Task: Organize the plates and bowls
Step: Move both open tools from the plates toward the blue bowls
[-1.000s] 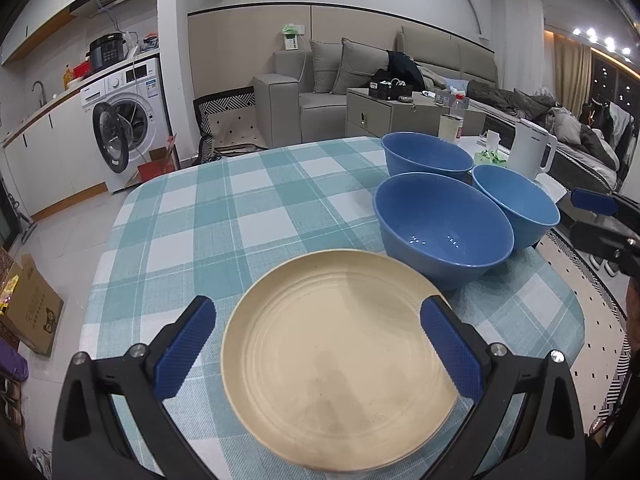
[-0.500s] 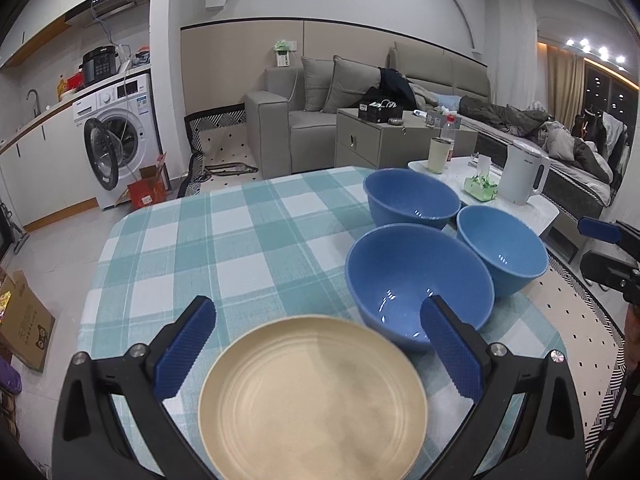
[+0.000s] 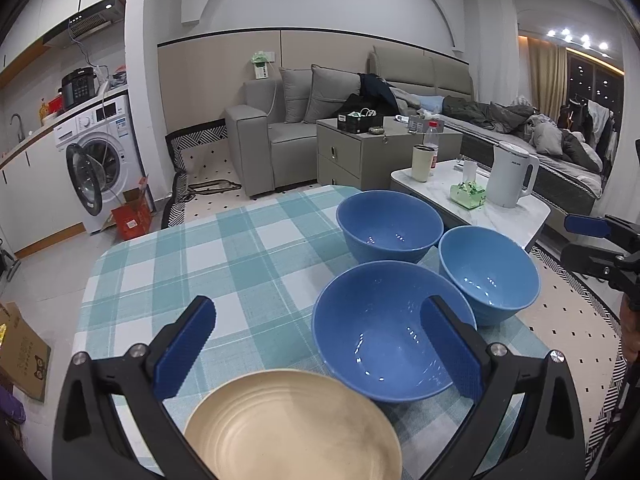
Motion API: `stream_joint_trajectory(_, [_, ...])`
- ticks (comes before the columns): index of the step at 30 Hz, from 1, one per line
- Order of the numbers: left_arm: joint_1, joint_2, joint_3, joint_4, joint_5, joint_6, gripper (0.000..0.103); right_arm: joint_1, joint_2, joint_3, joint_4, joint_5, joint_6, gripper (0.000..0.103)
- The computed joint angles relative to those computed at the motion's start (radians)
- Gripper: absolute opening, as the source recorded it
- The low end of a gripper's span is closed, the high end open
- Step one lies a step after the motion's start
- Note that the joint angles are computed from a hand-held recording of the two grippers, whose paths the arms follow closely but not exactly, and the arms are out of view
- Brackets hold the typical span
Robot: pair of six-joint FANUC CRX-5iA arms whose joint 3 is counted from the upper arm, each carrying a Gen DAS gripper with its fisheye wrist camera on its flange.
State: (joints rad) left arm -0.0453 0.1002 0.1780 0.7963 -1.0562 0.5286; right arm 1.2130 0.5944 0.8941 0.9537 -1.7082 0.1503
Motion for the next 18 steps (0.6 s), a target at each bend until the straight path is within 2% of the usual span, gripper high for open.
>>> stream_joint_trajectory(6, [-0.022,0.035,0.047,-0.004,-0.034,0.01,0.103,-0.023,-0.017,-0.016,-0.028,-0.003,0.002,0.102])
stream_joint_trajectory(18, [-0.084,0.109,0.154,-0.069,-0.045,0.064,0.103,-0.079,-0.073,-0.086,-0.098,0.02,-0.003,0.102])
